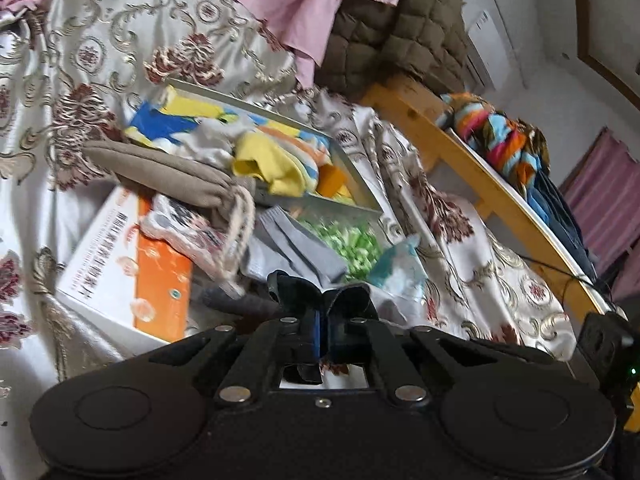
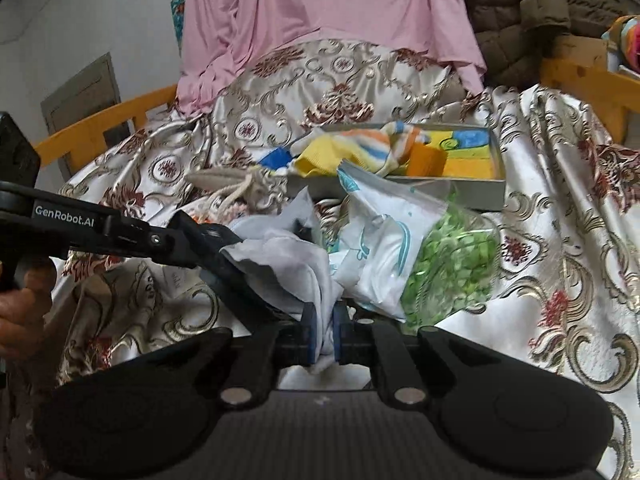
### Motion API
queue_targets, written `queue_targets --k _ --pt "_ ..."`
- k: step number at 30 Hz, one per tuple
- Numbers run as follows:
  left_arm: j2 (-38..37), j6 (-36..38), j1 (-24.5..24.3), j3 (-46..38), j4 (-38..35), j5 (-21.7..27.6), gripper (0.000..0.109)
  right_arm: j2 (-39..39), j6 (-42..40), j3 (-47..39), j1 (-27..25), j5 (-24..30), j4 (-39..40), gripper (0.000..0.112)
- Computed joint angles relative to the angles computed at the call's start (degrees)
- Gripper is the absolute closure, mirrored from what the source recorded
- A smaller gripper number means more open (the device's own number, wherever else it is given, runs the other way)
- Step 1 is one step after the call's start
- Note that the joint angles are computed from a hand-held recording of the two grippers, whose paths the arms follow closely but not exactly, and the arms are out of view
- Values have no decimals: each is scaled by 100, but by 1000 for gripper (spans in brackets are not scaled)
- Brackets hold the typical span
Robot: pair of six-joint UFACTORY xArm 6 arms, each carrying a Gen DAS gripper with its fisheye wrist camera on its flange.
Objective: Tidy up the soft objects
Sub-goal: 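Carry the black sock with the left tool while the right tool carries the grey cloth to the tray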
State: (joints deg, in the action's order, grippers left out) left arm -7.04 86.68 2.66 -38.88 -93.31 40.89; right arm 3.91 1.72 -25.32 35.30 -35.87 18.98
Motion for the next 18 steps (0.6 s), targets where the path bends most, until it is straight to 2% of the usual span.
queue_targets --k 6,13,18 --pt "-78 95 91 36 -62 92 107 -32 -85 76 79 -235 224 104" --pt "-292 185 195 151 -259 180 107 -184 331 307 -61 -630 -283 104" --pt "-503 281 279 277 -360 220 107 -284 178 417 115 -900 -46 104"
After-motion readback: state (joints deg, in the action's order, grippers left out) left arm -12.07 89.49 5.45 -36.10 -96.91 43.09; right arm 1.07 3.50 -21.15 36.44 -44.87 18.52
